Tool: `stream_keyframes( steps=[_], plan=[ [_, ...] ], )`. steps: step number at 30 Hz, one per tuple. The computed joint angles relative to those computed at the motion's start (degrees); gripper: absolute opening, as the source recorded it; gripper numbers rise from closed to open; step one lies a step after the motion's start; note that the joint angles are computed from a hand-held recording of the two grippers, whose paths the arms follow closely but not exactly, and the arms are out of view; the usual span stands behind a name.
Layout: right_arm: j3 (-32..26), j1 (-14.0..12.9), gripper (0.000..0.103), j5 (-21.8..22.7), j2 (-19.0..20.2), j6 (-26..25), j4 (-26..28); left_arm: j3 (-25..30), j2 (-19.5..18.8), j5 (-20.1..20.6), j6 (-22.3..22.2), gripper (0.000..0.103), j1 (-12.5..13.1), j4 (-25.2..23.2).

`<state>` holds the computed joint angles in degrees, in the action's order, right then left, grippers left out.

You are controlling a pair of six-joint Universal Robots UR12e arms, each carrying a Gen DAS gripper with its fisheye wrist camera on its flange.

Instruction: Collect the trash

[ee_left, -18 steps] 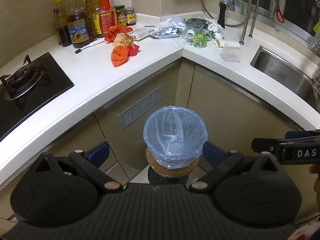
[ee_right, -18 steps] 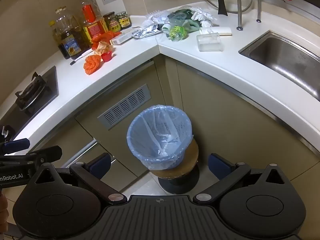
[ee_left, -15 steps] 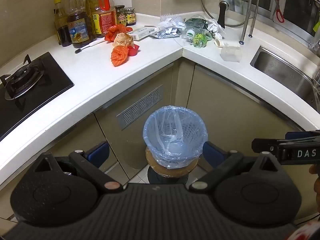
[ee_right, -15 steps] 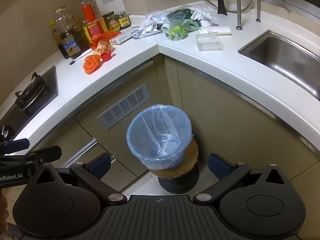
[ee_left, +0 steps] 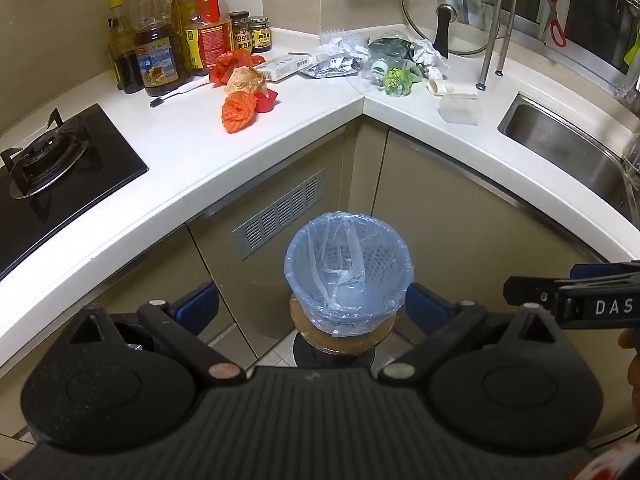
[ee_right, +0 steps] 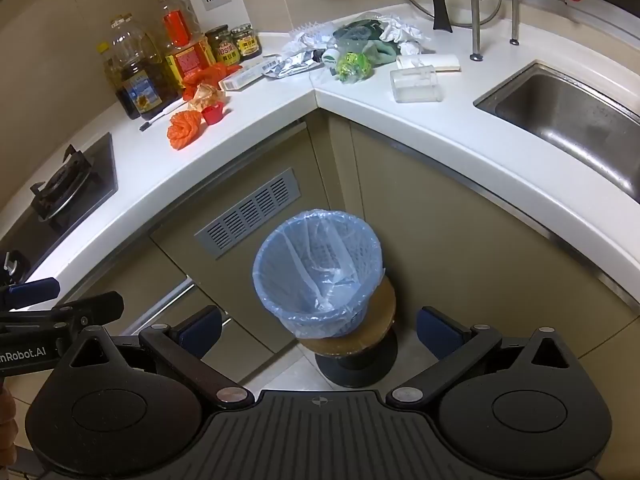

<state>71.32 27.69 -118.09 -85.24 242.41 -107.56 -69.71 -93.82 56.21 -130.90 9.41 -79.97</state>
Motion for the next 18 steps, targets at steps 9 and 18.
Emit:
stream_keyframes(
  steps=[9, 18],
  plan=[
    [-0.01, 0.18, 0.103, -0.21, -0.17, 0.21, 0.17, -0.08, 0.01, -0.22, -0.06, 0.099, 0.01, 0.22],
    [-0.04, 0.31, 0.103, -0.38, -0.23, 0.13, 0.14, -0.12, 0.02, -0.31, -0.13, 0.099, 0.02, 0.31]
  ],
)
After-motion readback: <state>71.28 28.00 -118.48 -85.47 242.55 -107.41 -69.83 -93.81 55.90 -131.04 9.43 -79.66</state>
